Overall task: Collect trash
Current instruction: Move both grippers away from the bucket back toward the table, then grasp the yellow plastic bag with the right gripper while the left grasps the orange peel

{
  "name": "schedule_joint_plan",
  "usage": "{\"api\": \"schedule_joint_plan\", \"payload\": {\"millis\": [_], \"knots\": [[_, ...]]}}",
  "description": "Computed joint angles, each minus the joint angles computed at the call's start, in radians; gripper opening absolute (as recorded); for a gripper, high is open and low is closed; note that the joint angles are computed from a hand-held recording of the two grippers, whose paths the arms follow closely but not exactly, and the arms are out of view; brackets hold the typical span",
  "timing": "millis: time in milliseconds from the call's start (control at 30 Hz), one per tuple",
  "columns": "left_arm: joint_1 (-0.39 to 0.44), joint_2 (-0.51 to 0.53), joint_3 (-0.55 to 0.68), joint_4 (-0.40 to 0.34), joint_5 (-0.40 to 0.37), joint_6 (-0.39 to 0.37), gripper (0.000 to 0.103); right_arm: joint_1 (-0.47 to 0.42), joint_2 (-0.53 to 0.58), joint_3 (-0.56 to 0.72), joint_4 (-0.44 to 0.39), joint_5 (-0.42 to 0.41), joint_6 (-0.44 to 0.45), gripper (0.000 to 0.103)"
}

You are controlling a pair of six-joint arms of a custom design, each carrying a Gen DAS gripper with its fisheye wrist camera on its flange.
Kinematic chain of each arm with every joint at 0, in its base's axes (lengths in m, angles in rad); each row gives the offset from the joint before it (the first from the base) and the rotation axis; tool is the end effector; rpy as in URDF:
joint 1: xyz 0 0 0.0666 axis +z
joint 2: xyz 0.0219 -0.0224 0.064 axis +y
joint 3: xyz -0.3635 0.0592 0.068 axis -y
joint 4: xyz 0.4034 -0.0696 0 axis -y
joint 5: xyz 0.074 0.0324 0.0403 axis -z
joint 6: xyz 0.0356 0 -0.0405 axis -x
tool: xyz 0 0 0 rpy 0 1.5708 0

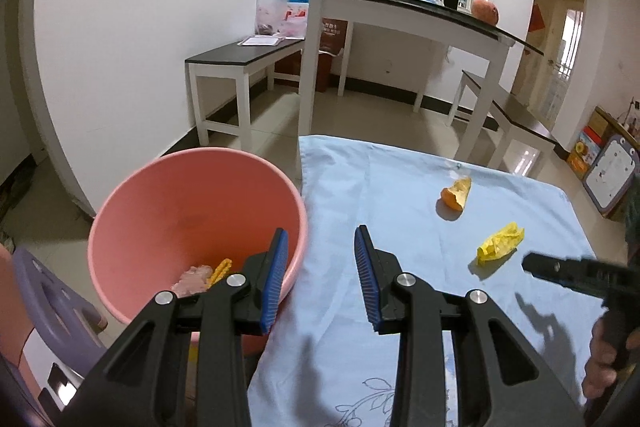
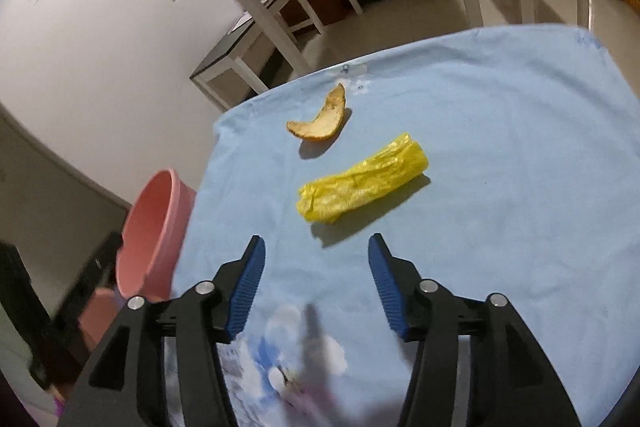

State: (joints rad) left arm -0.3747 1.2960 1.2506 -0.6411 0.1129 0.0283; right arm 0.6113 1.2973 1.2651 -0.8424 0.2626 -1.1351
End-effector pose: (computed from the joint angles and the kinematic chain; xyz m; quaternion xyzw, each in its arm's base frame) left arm 0.4415 -0.1784 0.4111 0.1793 0.8847 -0.1355 0.4083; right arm 0.3836 0.2571 0.4027 0.2844 0.8886 0.1801 0.3116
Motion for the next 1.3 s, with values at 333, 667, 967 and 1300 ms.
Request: {"api": "schedule_joint_plan", "payload": {"millis": [333,667,967,1300], "knots": [[-0.001,0.033,0.022,-0.008,0.012,0.01,0.035,-0.101,0.094,0.049,0.009,-0.081,-0.098,0.056],[-0.041,0.111,0.085,-0.019,0.024,-0.003,0.035,-0.104,0.2,0.155,-0.079,-0.04,0.023,0.024],[-0.097,0.253,0.227,-0.101,0.147,0.063,0.035,-0.042,0.163,0.16,-0.163,0.094,0.18,0.012],[-0.191,0.399,0.377,-0.146,0.12,0.095,0.035,-0.039,0.045,0.055,-0.148,0.087,0.155,0.012]]}}
